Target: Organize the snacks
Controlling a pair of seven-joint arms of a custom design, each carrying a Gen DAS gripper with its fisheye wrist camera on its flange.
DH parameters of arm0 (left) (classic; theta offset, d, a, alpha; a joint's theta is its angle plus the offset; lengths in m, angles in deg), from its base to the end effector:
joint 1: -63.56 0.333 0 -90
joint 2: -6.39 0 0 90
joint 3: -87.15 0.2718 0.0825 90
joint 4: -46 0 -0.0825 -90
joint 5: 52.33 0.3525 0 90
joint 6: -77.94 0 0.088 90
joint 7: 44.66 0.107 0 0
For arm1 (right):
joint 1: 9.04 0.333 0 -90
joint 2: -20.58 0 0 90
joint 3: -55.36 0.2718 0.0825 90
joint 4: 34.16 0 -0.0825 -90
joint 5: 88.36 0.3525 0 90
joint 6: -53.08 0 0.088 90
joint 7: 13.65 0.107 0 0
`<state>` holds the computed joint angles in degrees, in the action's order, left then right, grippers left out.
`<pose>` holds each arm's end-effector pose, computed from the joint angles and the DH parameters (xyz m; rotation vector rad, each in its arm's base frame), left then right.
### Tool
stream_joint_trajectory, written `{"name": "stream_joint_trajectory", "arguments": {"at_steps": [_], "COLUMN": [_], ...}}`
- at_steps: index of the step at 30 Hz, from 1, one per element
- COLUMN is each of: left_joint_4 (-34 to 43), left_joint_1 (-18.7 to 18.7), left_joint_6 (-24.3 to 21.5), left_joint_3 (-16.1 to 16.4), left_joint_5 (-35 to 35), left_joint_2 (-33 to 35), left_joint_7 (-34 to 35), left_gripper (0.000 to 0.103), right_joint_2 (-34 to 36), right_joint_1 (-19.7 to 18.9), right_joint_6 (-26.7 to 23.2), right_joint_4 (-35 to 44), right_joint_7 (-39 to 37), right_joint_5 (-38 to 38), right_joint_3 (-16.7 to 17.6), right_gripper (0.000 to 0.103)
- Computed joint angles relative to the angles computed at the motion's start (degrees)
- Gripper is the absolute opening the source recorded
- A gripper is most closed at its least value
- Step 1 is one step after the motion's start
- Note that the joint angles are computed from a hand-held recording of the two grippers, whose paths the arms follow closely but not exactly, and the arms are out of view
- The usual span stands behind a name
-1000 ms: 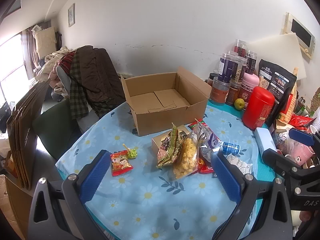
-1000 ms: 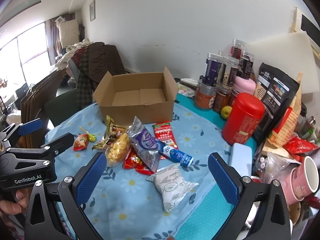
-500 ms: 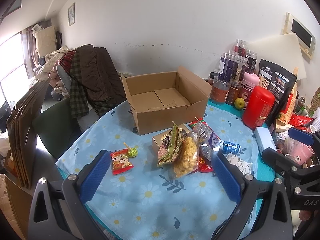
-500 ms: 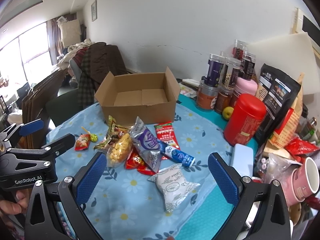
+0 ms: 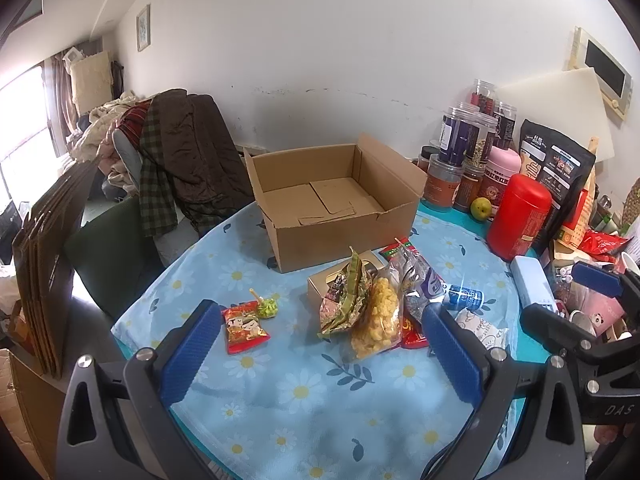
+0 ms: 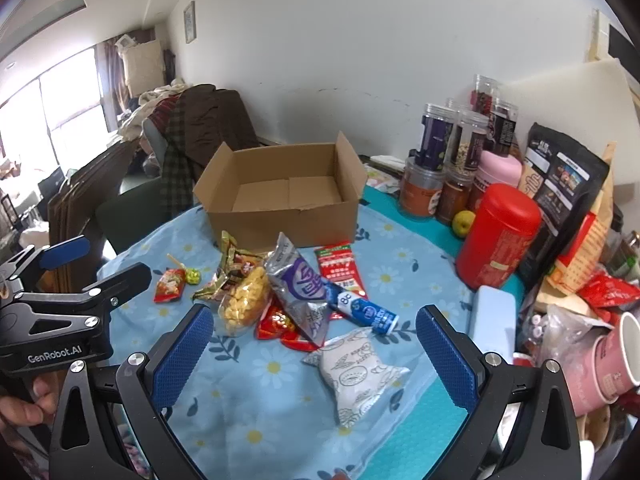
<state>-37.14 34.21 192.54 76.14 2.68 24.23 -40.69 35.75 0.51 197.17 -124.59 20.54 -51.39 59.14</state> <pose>0.5290 -0.3621 0.5226 -2.0045 1.1860 -0.6026 0.6322 0.1395 0.5280 -2.1665 0.8808 -0.4549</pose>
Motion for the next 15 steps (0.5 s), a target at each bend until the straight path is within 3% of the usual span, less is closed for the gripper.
{"name": "stream_joint_trajectory", "arguments": {"at_steps": [3, 8, 15], "left_joint_4": [-0.3, -1.6, -3.1], "left_joint_1": [0.4, 1.7, 3.9], "left_joint_6": [1.2, 4.9, 11.0], "left_joint_3": [0.1, 0.3, 0.7], "left_joint_5": [-0.1, -0.8, -3.2], "left_joint_2": [0.0, 0.0, 1.0], "left_joint_7": [0.3, 1.4, 3.5], "left_gripper": [0.102, 0.102, 0.102], "right_joint_2": [0.9, 2.0, 7.3], "right_joint_1": [-0.6, -1.0, -0.2], "right_joint_6": [-2.6, -0.7, -4.1], "right_joint_4": [1.5, 1.7, 7.1], "right_joint_7": [0.1, -3.3, 1.5], "right_joint_5": [1.1, 4.6, -1.3], "right_joint_3": [0.2, 1.2, -0.2], "right_gripper": [0.103, 0.103, 0.103]}}
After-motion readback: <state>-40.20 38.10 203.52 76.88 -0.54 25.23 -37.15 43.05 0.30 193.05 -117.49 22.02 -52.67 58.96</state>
